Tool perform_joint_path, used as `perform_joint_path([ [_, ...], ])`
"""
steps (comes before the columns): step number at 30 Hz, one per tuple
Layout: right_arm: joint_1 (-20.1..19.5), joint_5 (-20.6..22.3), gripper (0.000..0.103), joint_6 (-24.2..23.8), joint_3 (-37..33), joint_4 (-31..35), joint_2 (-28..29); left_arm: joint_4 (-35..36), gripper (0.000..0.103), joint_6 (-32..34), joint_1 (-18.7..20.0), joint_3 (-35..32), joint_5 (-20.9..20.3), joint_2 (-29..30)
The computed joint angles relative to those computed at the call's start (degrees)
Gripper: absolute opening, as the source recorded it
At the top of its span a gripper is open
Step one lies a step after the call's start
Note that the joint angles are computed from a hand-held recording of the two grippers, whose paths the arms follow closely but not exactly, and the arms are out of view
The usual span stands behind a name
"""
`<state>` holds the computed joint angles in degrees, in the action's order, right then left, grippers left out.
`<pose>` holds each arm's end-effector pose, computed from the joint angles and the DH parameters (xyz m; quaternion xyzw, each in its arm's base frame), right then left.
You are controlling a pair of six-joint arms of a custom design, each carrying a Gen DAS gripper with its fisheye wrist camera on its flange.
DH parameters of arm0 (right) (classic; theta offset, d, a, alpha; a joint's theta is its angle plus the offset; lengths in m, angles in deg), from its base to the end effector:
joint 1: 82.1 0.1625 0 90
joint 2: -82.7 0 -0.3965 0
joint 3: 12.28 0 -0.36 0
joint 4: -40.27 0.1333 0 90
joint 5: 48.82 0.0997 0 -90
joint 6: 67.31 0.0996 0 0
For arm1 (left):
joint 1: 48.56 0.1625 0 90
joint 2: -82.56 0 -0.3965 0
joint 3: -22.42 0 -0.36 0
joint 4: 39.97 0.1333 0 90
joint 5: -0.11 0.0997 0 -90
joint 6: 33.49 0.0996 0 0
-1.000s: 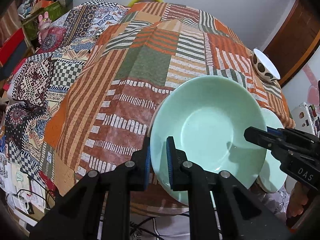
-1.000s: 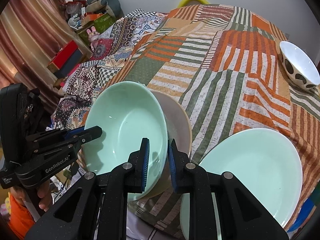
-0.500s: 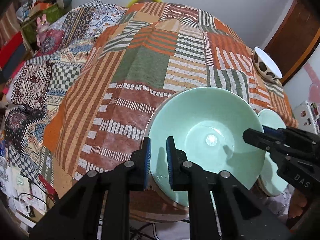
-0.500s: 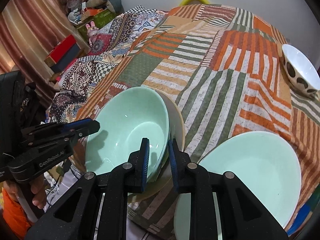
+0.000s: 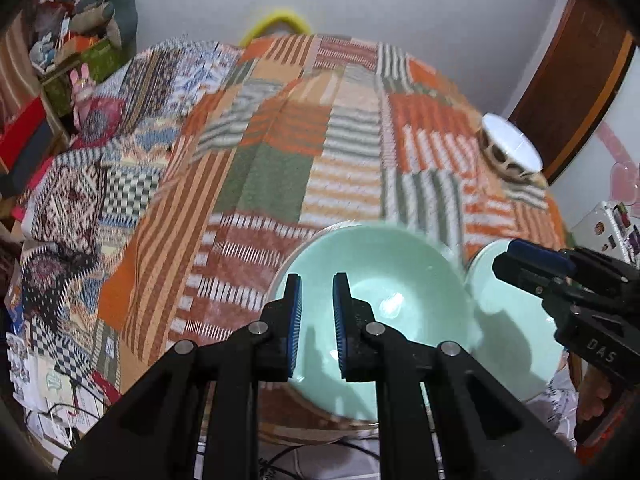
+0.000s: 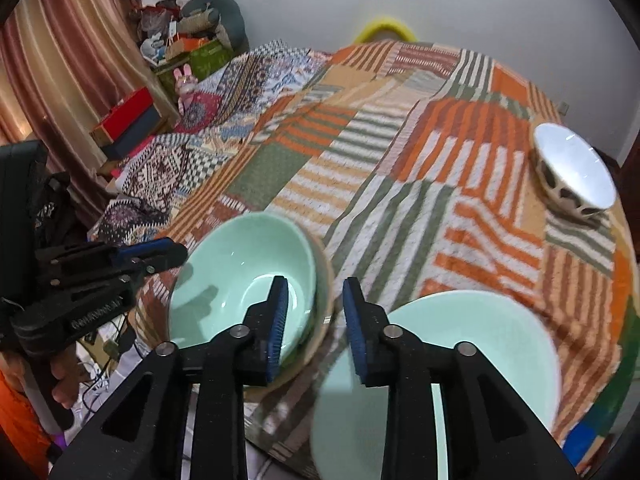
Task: Organize plates and bowls
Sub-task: 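Lower the mint green bowl onto the pink bowl and open both tools, then move both tools toward the spotted white bowl on the quilt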
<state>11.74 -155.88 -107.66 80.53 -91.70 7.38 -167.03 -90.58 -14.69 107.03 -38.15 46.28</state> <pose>0.1423 -0.5658 0.3925 0.3344 -0.9073 0.1537 0.2033 -0.4174 -0.5349 0.0482 0.0353 0.8958 -0.3139 0.3127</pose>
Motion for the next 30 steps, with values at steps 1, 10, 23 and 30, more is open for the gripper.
perform_joint_path([
  [1,-0.1,0.2,0.027,-0.1,-0.3,-0.1,-0.3,-0.3,0.013,0.8,-0.4,-0.9,0.6,0.3],
  [10,-2.5,4.7,0.032,-0.4,-4.3,-1.8,-3.9,-5.3,0.018,11.8,-3.3,-11.0,3.4,5.9],
  [23,-7.0,9.4,0.059,0.7,-11.1,-8.7,-5.3,-6.4,0.056,26.6,-3.6,-36.8,2.8,21.1],
  [30,-9.0,9.1,0.068,2.3,-16.2,-11.3,-2.4,3.2,0.079,29.6,-1.6,-62.0,3.3,34.6],
])
